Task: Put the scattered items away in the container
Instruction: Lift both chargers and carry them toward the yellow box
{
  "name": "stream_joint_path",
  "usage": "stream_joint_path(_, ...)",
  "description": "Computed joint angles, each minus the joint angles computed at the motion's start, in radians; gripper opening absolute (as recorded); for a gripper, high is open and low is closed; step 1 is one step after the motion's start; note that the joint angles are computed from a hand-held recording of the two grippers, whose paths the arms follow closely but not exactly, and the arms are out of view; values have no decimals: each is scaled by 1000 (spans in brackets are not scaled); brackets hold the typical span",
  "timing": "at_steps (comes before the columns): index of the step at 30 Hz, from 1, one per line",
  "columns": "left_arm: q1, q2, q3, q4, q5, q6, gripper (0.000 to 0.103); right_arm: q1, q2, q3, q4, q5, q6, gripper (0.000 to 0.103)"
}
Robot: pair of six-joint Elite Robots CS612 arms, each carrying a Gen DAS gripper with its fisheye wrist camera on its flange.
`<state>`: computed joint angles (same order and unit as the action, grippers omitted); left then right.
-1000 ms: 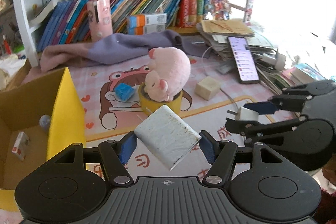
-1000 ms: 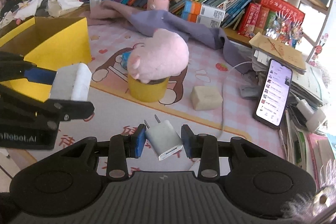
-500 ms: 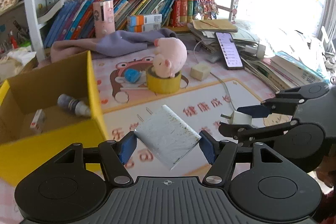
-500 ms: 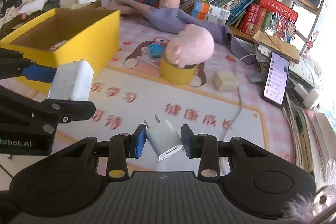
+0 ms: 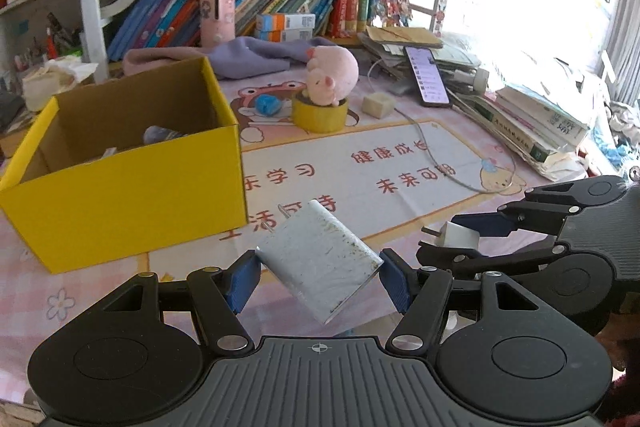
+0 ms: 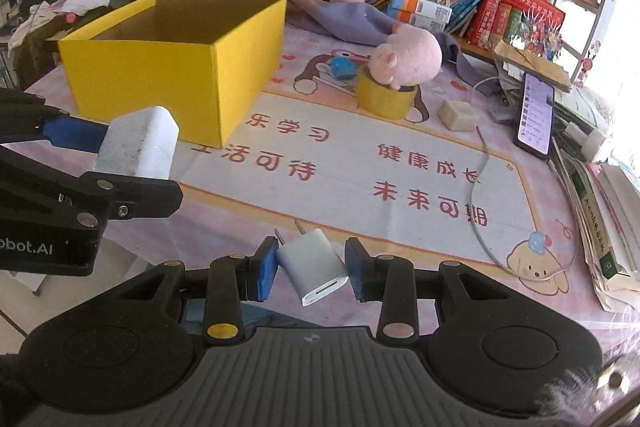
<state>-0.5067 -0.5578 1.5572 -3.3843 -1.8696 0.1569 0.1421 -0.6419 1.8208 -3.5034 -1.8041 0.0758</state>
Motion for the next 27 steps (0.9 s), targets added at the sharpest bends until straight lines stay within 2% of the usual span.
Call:
stream_joint_path(7, 17, -4, 16, -53, -10, -30, 65, 23, -3, -4, -22, -23, -41, 34)
stream_joint_path(14, 37, -7, 26, -91, 0, -67, 65, 43, 2, -30, -30, -14, -112, 34)
stream_joint_path(27, 69, -26, 74, -123, 95, -175, 65, 63, 17, -93, 35, 96, -188, 34)
